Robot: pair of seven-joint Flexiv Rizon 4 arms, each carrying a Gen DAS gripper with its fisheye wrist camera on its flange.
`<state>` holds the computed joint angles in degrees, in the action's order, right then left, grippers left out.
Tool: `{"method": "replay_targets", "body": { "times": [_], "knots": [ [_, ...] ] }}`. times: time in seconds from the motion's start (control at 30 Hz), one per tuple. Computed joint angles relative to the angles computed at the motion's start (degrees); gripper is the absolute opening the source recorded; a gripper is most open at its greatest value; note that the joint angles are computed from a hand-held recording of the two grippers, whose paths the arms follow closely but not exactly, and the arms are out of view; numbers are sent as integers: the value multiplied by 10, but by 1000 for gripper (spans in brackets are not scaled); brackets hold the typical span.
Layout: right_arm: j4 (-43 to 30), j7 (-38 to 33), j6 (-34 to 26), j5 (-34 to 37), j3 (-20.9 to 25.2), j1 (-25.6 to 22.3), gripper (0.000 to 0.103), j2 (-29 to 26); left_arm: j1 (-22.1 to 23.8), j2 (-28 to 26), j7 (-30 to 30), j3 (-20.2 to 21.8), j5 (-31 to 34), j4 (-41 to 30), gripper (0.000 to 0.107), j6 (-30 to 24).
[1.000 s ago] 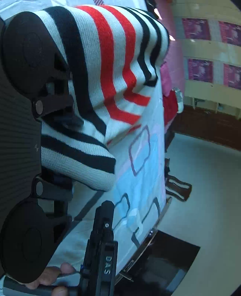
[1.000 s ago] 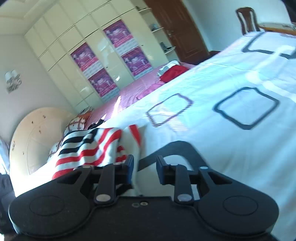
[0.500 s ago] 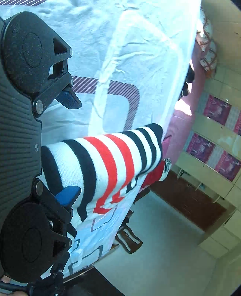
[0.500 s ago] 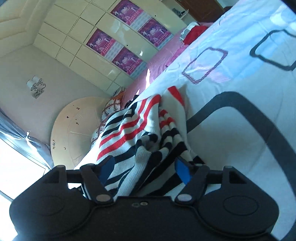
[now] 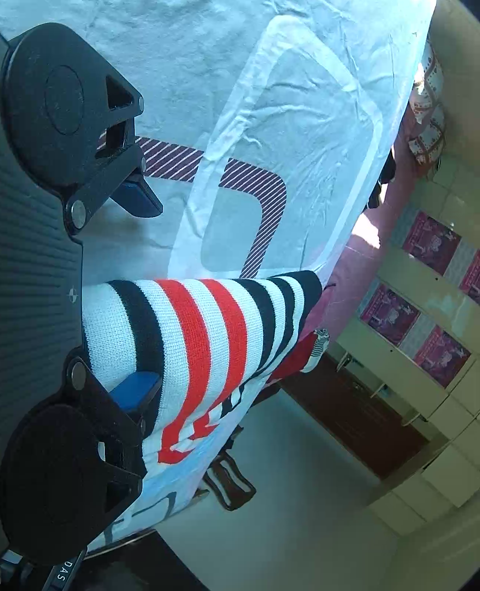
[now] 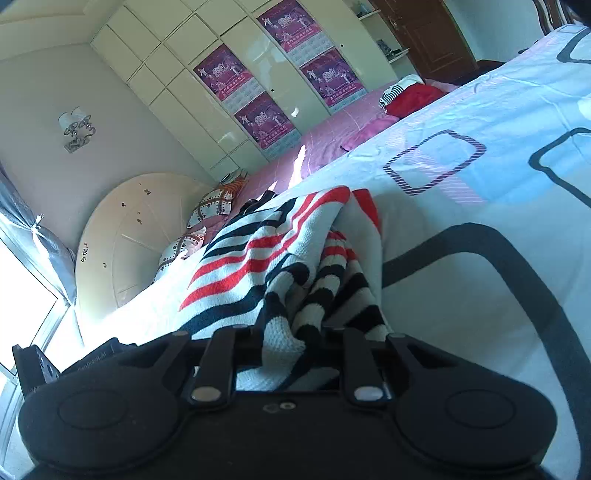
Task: Fold small clothes
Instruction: 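Fold the lifted edge over the sweater with the left gripper and release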
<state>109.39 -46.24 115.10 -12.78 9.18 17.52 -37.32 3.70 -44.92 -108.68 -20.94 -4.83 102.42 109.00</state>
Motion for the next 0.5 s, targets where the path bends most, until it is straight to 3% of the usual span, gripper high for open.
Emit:
{"method": "replay_targets", "body": {
  "times": [0.07, 0.1, 0.17, 0.2, 0.23, 0.3, 0.37, 0.5],
  "knots": [
    [-4, 13, -38, -6, 19, -22, 19, -9, -21, -1, 16, 21, -5, -15, 89, -25],
    [-9, 61, -43, -63, 38, -53, 20, -24, -28, -2, 21, 28, -10, -18, 89, -30],
    [-10, 87, -20, -92, 41, -67, 25, -31, -25, 0, 29, 24, -14, -19, 89, -33],
    [-10, 49, -18, -53, 30, -51, 33, -20, -24, 2, 33, 24, -13, -19, 89, -28],
    [-8, 14, -15, -7, 0, -18, 48, -8, -26, 4, 37, 28, -13, -20, 89, -19],
    [-18, -36, -6, 39, -30, 9, 59, -3, -17, 1, 45, 21, -9, -32, 89, -12],
    [-48, 6, -19, -29, -17, -25, 56, -20, -19, -5, 55, 27, -14, -58, 89, -26],
    [-154, -4, -96, -116, 86, -121, 52, -85, -24, -25, 91, 32, -31, -116, 89, -78]
  ]
}}
